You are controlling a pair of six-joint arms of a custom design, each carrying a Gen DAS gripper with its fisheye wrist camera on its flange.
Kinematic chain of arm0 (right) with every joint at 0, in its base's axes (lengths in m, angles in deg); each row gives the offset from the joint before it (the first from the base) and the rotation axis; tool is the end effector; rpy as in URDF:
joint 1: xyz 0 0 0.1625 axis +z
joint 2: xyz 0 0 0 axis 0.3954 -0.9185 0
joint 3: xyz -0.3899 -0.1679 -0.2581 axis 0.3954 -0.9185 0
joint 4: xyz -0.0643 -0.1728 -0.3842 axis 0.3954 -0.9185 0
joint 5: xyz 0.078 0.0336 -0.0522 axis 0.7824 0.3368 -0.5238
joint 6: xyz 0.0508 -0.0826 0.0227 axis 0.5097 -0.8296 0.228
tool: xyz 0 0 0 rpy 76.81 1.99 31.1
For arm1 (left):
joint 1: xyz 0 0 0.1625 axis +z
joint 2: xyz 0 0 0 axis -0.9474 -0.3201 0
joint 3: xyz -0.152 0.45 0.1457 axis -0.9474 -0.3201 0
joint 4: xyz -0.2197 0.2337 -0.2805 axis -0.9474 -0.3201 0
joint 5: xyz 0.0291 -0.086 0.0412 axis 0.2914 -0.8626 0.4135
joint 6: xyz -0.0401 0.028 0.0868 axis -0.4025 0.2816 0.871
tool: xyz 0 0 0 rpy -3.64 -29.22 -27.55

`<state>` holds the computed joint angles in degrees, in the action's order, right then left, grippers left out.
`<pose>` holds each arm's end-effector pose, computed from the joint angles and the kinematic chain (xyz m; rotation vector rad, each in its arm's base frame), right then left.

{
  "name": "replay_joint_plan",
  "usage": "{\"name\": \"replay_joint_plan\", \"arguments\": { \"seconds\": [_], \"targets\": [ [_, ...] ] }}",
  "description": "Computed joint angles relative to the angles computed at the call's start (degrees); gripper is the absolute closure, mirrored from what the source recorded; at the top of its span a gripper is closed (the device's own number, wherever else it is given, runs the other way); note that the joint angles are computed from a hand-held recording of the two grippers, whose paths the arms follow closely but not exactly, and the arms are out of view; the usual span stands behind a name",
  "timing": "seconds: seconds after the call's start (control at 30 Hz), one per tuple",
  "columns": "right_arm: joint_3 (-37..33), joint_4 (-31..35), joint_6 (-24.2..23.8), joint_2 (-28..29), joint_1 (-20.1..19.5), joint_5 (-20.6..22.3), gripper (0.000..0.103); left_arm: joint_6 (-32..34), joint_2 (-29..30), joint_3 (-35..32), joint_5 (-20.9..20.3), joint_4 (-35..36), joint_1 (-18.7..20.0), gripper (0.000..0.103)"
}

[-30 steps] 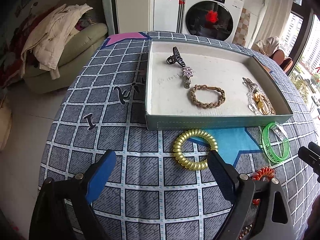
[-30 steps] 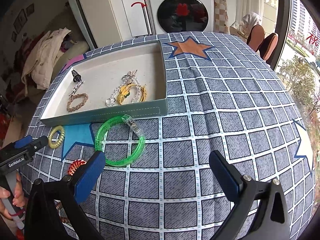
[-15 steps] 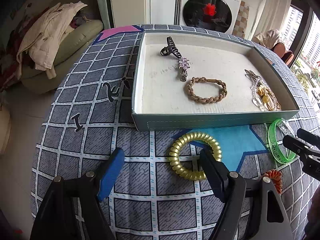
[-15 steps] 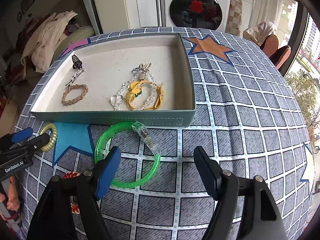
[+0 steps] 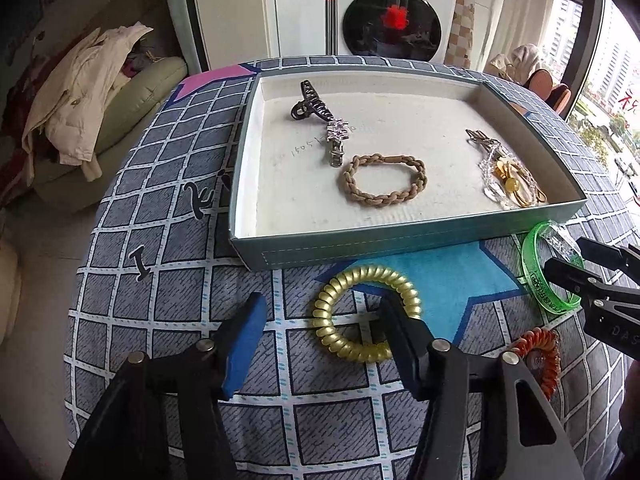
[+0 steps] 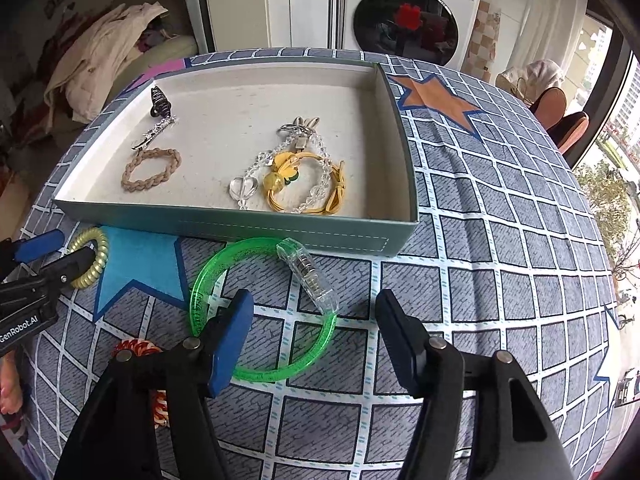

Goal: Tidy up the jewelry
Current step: 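Grasp the yellow coil hair tie with the left gripper while the right gripper grasps the green glow bracelet, then carry both items into the tray and open both grippers to release them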

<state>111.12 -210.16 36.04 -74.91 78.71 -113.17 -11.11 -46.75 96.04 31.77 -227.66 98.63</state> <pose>0.1442 -0.3364 0.0928 0.5472 -2.3368 0.4555 -0.1336 -0.3031 0.1014 0.2532 2.2773 -0.6686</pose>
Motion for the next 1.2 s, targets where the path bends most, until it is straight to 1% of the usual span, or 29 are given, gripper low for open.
{"name": "replay_joint_plan", "arguments": {
  "seconds": [0.03,0.07,0.13,0.17,0.2,0.23,0.27,0.33,0.47,0.6,0.83,1.07,1.2],
  "targets": [
    [-0.11,0.39,0.14,0.00,0.24,-0.03,0.047,0.47,0.17,-0.01,-0.20,-0.40,-0.17,0.035],
    [-0.15,0.77,0.25,-0.03,0.47,-0.05,0.051,1.18,0.37,-0.05,-0.45,-0.90,-0.30,0.037],
    [-0.29,1.56,0.56,-0.04,0.93,-0.12,0.058,2.70,0.76,-0.11,-0.89,-1.62,-0.68,0.050],
    [-0.33,1.77,0.70,0.01,1.12,-0.21,0.061,3.00,1.08,-0.26,-0.84,-1.31,-0.99,0.052],
    [-0.34,1.93,0.84,0.04,1.27,-0.20,0.063,3.68,1.37,-0.23,-0.95,-1.86,-1.18,0.060],
    [-0.35,2.09,0.99,0.02,1.43,-0.24,0.068,4.68,1.76,-0.08,-1.27,-3.06,-1.32,0.072],
    [-0.38,2.21,1.12,0.00,1.60,-0.34,0.077,5.09,1.98,-0.09,-1.38,-3.21,-1.52,0.072],
    [-0.26,2.57,1.52,-0.18,1.80,-0.31,0.090,5.13,2.27,-0.16,-1.20,-2.75,-1.94,0.072],
    [0.55,1.01,1.85,0.13,2.02,-0.40,0.090,4.91,1.37,1.25,-2.05,-5.46,-2.30,0.072],
    [1.68,0.20,2.52,-0.57,1.90,0.40,0.090,3.54,-0.07,2.33,-2.34,-5.19,-3.56,0.072],
    [3.27,0.90,4.70,-3.56,1.87,2.62,0.090,1.03,-4.31,3.60,-2.22,-2.01,-6.51,0.072],
    [4.26,1.43,5.78,-4.96,3.46,3.25,0.090,-1.33,-8.89,4.32,-1.98,2.02,-9.23,0.072],
    [4.61,1.84,6.36,-5.64,4.33,3.62,0.090,-2.27,-11.20,4.64,-1.95,3.84,-10.09,0.072]
  ]
}}
